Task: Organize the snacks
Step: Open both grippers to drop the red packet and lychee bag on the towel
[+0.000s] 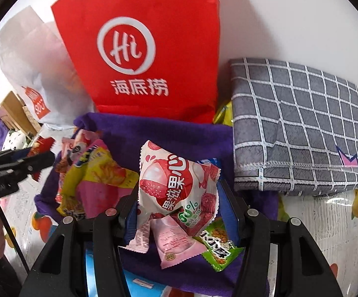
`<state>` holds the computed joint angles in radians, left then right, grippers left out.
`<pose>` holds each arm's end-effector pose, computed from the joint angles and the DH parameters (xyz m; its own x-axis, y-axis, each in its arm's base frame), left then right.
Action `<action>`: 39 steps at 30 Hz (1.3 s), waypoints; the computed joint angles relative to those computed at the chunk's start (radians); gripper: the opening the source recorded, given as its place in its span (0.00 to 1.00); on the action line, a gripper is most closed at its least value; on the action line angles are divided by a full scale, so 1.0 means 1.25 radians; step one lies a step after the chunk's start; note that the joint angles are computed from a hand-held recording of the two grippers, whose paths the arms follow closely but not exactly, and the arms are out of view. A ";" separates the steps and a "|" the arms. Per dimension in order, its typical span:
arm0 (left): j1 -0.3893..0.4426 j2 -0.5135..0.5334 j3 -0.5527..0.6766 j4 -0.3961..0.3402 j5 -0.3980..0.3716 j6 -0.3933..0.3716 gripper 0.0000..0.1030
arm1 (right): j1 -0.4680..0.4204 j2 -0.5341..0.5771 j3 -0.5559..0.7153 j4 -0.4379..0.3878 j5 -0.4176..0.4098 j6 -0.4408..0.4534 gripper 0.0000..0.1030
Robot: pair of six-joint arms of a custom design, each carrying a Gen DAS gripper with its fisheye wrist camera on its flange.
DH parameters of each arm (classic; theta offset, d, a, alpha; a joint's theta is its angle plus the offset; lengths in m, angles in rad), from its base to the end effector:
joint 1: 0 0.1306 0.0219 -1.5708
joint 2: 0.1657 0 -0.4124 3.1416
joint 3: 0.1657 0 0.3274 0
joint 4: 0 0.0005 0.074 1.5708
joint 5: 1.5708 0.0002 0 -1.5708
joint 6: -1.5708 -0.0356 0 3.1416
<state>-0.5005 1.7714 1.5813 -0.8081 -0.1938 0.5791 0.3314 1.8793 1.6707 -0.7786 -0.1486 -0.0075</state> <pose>0.4856 -0.2583 0.3621 -0.8248 -0.1610 -0.5421 -0.0861 0.9832 -0.1611 0.5568 0.1966 0.3385 -0.7921 -0.2647 -0.5501 -0.3930 0.9106 0.1277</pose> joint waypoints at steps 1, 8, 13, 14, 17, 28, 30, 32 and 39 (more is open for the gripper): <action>0.003 0.000 -0.001 0.001 0.006 0.002 0.44 | 0.000 0.003 0.002 -0.003 0.005 0.001 0.55; -0.007 0.014 0.008 0.018 0.044 -0.026 0.44 | -0.001 0.017 0.013 -0.021 0.011 0.015 0.55; -0.010 0.036 0.020 0.016 0.063 -0.019 0.44 | 0.008 0.024 0.011 -0.021 0.013 0.022 0.55; -0.010 0.038 0.021 0.016 0.067 -0.018 0.44 | 0.009 0.025 0.011 -0.021 0.012 0.024 0.55; -0.014 0.042 0.025 0.014 0.061 -0.018 0.44 | 0.012 0.030 0.011 -0.024 0.012 0.025 0.55; -0.008 0.059 0.029 0.038 0.111 -0.013 0.48 | 0.024 0.073 0.038 -0.069 -0.006 0.019 0.56; -0.004 0.058 0.023 0.048 0.121 -0.012 0.48 | 0.020 0.079 0.044 -0.075 -0.017 0.007 0.57; 0.002 0.060 0.022 0.051 0.139 -0.006 0.49 | 0.018 0.081 0.048 -0.078 -0.030 0.001 0.57; 0.011 0.057 0.015 0.053 0.159 0.001 0.55 | 0.023 0.077 0.055 -0.104 -0.002 0.027 0.64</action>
